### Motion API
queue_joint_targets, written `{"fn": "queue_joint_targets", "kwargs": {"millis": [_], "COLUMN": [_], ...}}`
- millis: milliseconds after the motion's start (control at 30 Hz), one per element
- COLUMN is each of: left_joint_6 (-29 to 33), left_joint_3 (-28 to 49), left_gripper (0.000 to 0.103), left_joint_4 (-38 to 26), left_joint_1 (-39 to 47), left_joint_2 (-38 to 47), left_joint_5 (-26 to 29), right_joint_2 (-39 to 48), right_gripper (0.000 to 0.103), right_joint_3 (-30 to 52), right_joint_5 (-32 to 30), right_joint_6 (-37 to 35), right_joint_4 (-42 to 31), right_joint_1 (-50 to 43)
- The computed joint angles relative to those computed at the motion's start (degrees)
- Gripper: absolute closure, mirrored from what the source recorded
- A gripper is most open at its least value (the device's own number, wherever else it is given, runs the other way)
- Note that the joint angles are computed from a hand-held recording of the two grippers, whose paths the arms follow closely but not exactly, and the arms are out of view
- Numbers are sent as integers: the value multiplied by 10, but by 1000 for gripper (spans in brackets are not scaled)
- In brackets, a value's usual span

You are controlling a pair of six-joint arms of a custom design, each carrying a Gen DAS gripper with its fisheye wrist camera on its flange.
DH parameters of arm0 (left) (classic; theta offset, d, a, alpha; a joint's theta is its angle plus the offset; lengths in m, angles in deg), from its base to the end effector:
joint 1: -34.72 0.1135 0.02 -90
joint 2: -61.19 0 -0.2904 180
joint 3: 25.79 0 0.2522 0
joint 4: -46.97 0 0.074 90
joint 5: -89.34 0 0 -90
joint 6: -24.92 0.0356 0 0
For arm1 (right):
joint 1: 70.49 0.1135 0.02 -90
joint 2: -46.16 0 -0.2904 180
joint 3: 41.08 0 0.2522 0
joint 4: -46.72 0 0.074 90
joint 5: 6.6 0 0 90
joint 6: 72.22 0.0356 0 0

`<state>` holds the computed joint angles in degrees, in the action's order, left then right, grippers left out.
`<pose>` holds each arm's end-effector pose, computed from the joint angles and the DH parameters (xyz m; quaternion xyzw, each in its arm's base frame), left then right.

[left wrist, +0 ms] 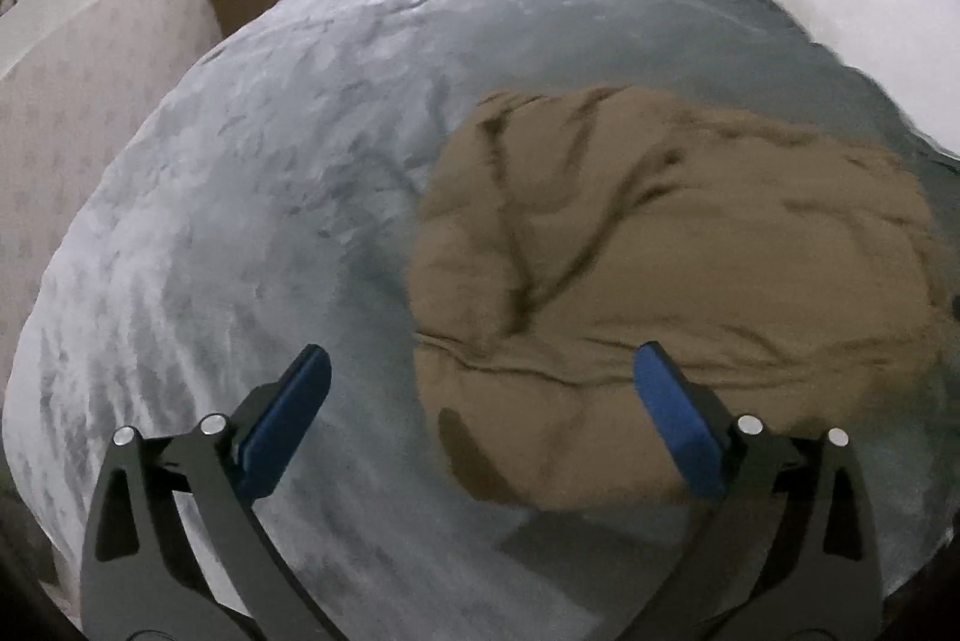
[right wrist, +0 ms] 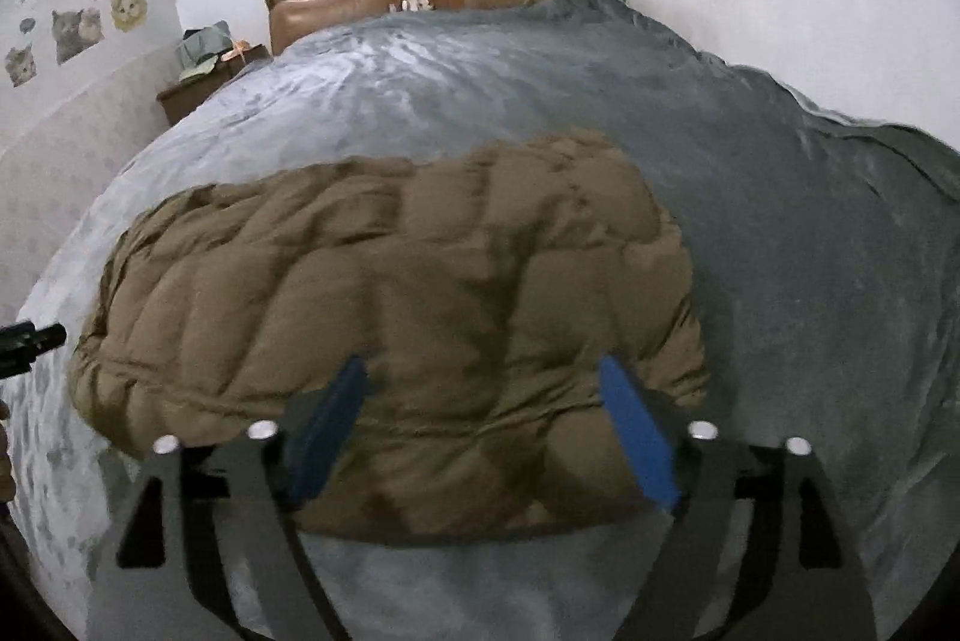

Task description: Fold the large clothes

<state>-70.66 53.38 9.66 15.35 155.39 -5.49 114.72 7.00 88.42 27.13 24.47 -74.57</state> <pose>0.3328 -0.1138 0.2511 0.1000 0.9404 -0.0307 0.3235 0.2297 -0.0195 0.2213 0.1245 0.9069 -0.0217 0.4019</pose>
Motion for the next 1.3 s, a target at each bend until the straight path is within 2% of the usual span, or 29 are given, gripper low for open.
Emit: {"fn": "queue_joint_targets", "kwargs": {"millis": [33,233,333,567,667,767,1067,1300], "left_joint_6": [-6,-28,-35,-67,-68,-71,-77,-88], "left_joint_3": [-5,-49,-72,-107,-109,-112,-139,-153], "left_gripper": [3,3,3,3,3,3,3,3], "left_joint_4": [-9,-43,-38,-29,-31,-45,-61,-52], "left_joint_1": [-5,-58,-96,-145,-157,-165,-207,-228], "left_joint_2": [-14,-104,-145,-219,-236,-252,-309,-324], "left_joint_5": [1,-31,-46,-84,-109,-111,-178,-223], "right_joint_2": [-13,-95,-122,-125,-128,-136,-129,-137], "right_gripper": [13,2,2,2,2,2,2,2], "right_joint_3": [-3,-14,-11,5,14,26,66,74], "right_joint_5": [19,107,162,236,299,344,434,452], "right_joint_6": [12,104,127,179,223,266,354,384], "right_joint_4": [-14,-84,-113,-158,-200,-242,-320,-336], "right_joint_1": [26,151,218,312,369,421,532,559]}}
